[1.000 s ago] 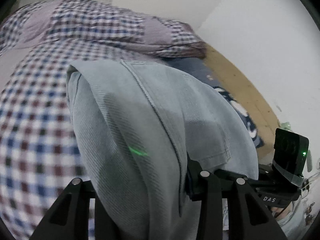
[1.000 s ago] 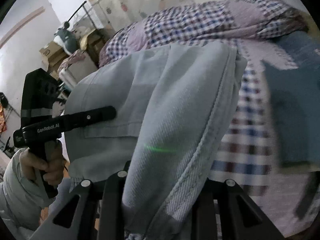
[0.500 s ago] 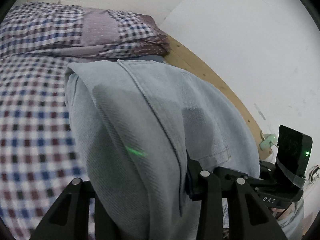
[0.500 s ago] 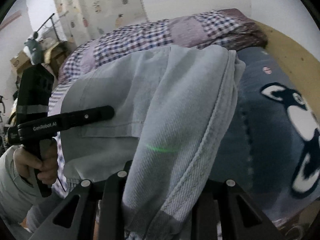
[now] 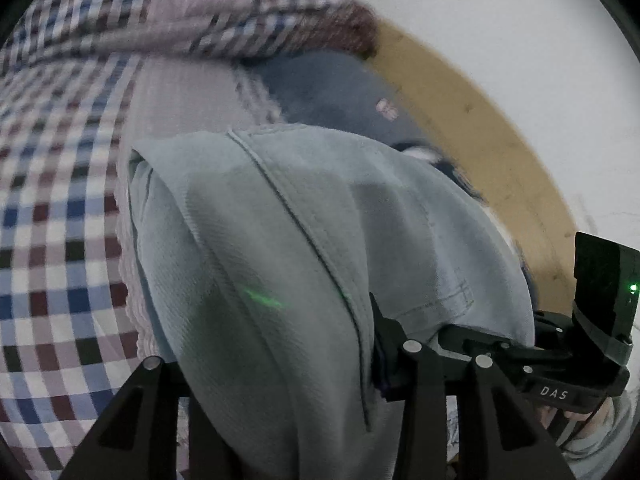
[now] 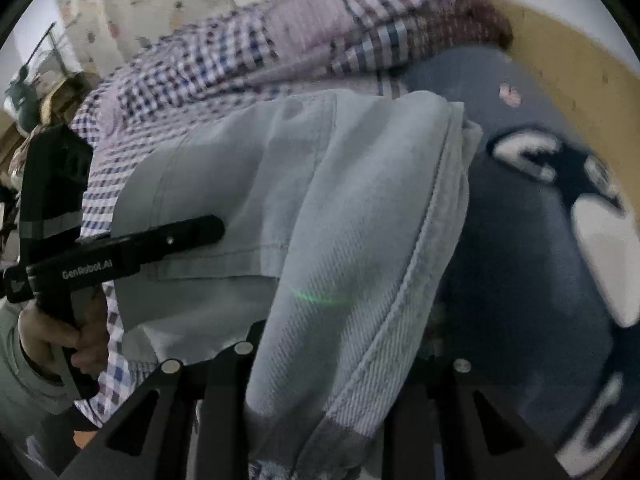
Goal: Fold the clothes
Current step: 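Carry the bundle over the blue blanket and lower it onto the stack, then open both grippers and withdraw from the stacked sweatpants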
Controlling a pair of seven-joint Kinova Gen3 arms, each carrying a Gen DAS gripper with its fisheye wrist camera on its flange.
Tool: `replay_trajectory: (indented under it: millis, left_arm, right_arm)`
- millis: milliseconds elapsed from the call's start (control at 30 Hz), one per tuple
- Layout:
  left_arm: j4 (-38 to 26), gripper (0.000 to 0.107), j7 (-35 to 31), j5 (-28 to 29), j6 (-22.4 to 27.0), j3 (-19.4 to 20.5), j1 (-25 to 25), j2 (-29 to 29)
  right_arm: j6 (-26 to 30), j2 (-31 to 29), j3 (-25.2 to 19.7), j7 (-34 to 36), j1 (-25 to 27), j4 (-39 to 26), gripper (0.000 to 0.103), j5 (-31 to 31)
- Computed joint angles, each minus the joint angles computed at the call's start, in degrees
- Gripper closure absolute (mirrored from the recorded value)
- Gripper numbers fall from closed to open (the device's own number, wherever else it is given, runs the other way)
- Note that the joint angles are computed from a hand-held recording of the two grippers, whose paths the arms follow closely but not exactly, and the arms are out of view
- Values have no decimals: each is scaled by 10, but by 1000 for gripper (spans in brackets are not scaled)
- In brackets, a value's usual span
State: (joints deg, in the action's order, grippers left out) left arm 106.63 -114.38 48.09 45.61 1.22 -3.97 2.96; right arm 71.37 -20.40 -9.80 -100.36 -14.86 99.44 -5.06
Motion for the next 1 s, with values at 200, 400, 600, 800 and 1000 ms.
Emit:
replay_trajectory:
  millis: [200, 400, 600, 800, 1000]
  left_arm:
    - [9, 30, 28, -87, -85, -5, 57, 31]
    - [31, 14, 11, -100, -91, -18, 51, -1]
    - [57, 8, -3, -125, -60, 15, -32, -81]
    - [88, 8, -81, -69, 31, -110, -72, -240]
    - [51, 7, -70, -88, 152, -268, -87, -397]
  right_arm:
    - [-50, 43, 31, 25, 7, 66, 64, -7]
    - [-2, 37, 55, 54, 39, 51, 30, 7]
    - [62, -29, -1, 14, 68, 18, 26, 59]
    - [134, -133, -154, -102, 87, -60, 25, 110]
    - [186, -226, -285, -140, 171, -219, 20, 71]
